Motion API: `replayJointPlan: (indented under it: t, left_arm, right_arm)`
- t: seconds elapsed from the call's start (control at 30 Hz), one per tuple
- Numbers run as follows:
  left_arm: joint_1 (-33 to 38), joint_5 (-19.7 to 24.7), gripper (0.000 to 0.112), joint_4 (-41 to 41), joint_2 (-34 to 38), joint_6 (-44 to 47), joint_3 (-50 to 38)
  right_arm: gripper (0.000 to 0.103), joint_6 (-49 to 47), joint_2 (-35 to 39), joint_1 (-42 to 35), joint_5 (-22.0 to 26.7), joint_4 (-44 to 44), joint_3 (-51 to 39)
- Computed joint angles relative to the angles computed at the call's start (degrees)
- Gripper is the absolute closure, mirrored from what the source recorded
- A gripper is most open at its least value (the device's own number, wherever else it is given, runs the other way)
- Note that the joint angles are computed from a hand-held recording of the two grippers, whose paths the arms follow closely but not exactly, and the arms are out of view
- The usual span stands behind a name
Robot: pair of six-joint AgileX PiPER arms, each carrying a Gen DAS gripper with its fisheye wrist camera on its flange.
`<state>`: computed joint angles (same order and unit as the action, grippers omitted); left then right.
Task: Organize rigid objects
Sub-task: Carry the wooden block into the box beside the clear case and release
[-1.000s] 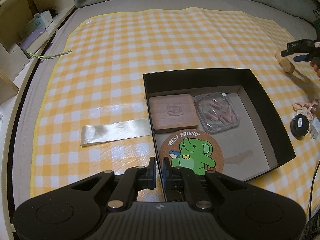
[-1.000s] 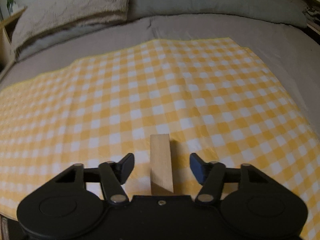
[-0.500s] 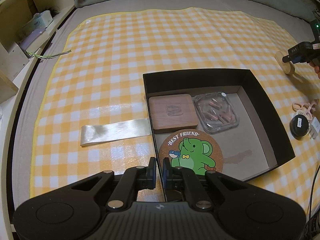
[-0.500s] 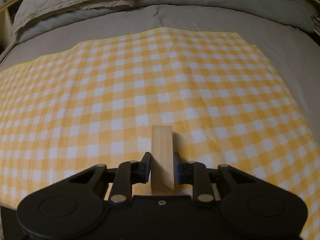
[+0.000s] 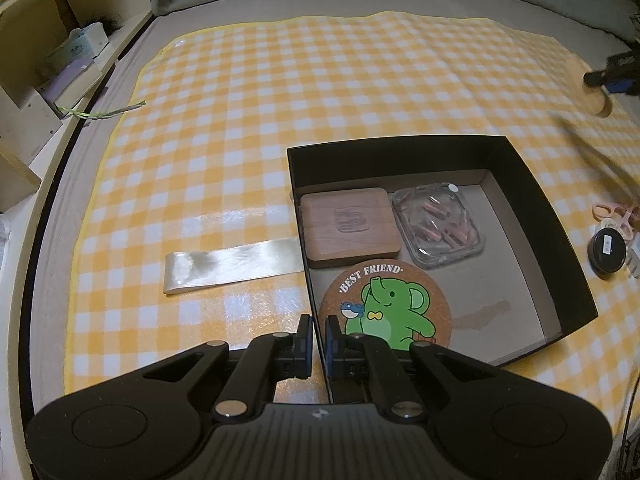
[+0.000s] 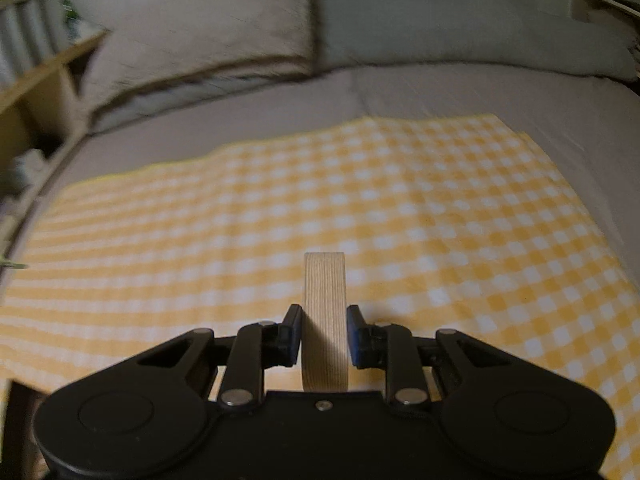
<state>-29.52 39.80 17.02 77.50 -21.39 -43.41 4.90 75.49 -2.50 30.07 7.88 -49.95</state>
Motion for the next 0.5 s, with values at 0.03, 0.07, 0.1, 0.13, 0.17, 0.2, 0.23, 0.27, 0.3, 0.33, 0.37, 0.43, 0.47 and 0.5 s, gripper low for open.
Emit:
replayJointPlan:
  t: [0.03,0.07,0.1,0.13,0.17,0.2,0.23,0.27,0.3,0.33,0.37,0.43,0.47,0.5]
  left_arm:
    - [-0.23,0.18,0.106,0.42,0.18,-0.55,-0.15]
    - [-0.49,0.39,0.106,0.89,0.38,-1.16,-0.33]
    - [-0.71,0.58,0.106,1.28,0.52,-1.66,-0.46]
    - [-0.86,0.63,0.106,1.55,0.56,-1.98,-0.44]
    - [-0.98,0.75,0.106,1.75,0.59,-2.24,-0.48]
    - [-1.0,0.81,0.106,1.79,0.59,-2.34,-0.5]
    - [-0.93,0.85,0.106,1.72,0.59,-2.32,-0.54]
    - [-0.88,0.86,0.106,1.75,0.56,-2.4,-0.54]
    - [-0.93,0.93,0.106,1.83,0.55,-2.52,-0.58]
    - [-1.14,1.06,0.106,2.08,0.61,-2.89,-0.65]
    - [-1.32,1.25,0.106,2.38,0.65,-3.2,-0.71]
    - [-1.75,1.53,0.106,3.01,0.82,-3.79,-0.81]
    - [-1.95,1.75,0.106,3.35,0.9,-4.1,-0.9]
    - [-2.21,1.91,0.106,3.6,1.01,-4.4,-1.03]
  right_arm:
    - [0.079,-0.05,-1.49,1.21,0.67,0.67,0.17]
    - [0.079,0.67,-2.99,2.86,1.6,0.88,0.17]
    - [0.079,1.25,-4.47,4.82,2.91,1.49,-0.04]
    - [0.079,1.96,-5.53,6.37,3.92,1.84,-0.11]
    - [0.079,2.98,-6.68,8.6,5.39,2.28,-0.45]
    - [0.079,3.72,-7.54,10.48,6.45,2.78,-0.6]
    - [0.079,4.78,-8.18,12.54,7.53,3.15,-0.85]
    - [0.079,6.02,-8.57,14.88,8.94,3.8,-1.33]
    - [0.079,7.34,-8.7,16.96,9.99,4.24,-1.64]
    - [0.079,8.71,-8.41,19.13,11.19,4.76,-2.17]
    - [0.079,10.46,-7.88,21.25,12.02,5.03,-2.63]
    - [0.079,14.09,-6.59,25.47,13.65,5.38,-3.36]
    - [0.079,16.56,-5.78,27.73,14.1,4.33,-3.78]
    - [0.079,18.67,-5.04,29.67,14.21,3.04,-3.94]
